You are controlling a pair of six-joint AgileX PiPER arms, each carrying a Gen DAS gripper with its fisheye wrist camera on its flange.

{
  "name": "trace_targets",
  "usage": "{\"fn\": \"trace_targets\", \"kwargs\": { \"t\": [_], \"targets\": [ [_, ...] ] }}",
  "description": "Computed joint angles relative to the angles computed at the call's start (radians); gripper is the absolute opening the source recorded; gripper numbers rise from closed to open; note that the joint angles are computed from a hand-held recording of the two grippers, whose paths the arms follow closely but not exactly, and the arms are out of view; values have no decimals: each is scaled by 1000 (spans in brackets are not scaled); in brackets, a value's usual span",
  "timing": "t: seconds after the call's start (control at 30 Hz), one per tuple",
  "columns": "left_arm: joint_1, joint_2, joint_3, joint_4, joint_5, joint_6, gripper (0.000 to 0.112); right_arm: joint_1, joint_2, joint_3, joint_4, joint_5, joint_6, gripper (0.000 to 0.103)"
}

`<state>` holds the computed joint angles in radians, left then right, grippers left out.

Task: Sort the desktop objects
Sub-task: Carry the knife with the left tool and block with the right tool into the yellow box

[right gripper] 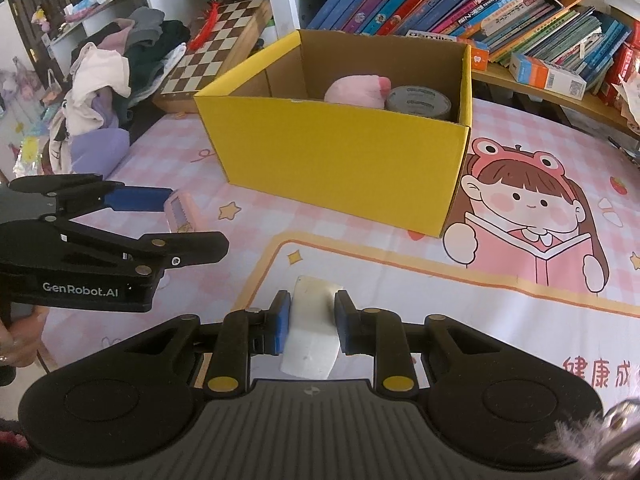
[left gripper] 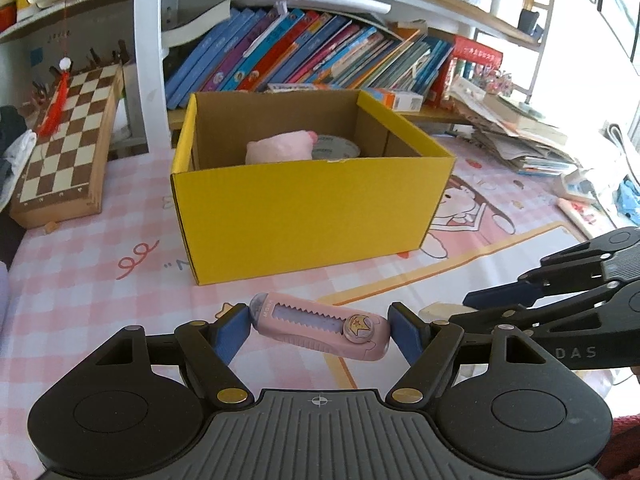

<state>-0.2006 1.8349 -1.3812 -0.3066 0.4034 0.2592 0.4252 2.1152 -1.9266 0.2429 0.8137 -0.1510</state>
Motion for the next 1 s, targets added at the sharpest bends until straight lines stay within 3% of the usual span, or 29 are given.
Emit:
{"fn": "trace_targets", "kwargs": {
  "t": [0.57,1.0],
  "targets": [
    [-14,-89,39,-52,-47,112,76,6,-101,77,-23,-53,28,22],
    [-31,-47,-115,-31,-62,156,76,-42,-21,-176,-15,5,-33,22]
  ]
}}
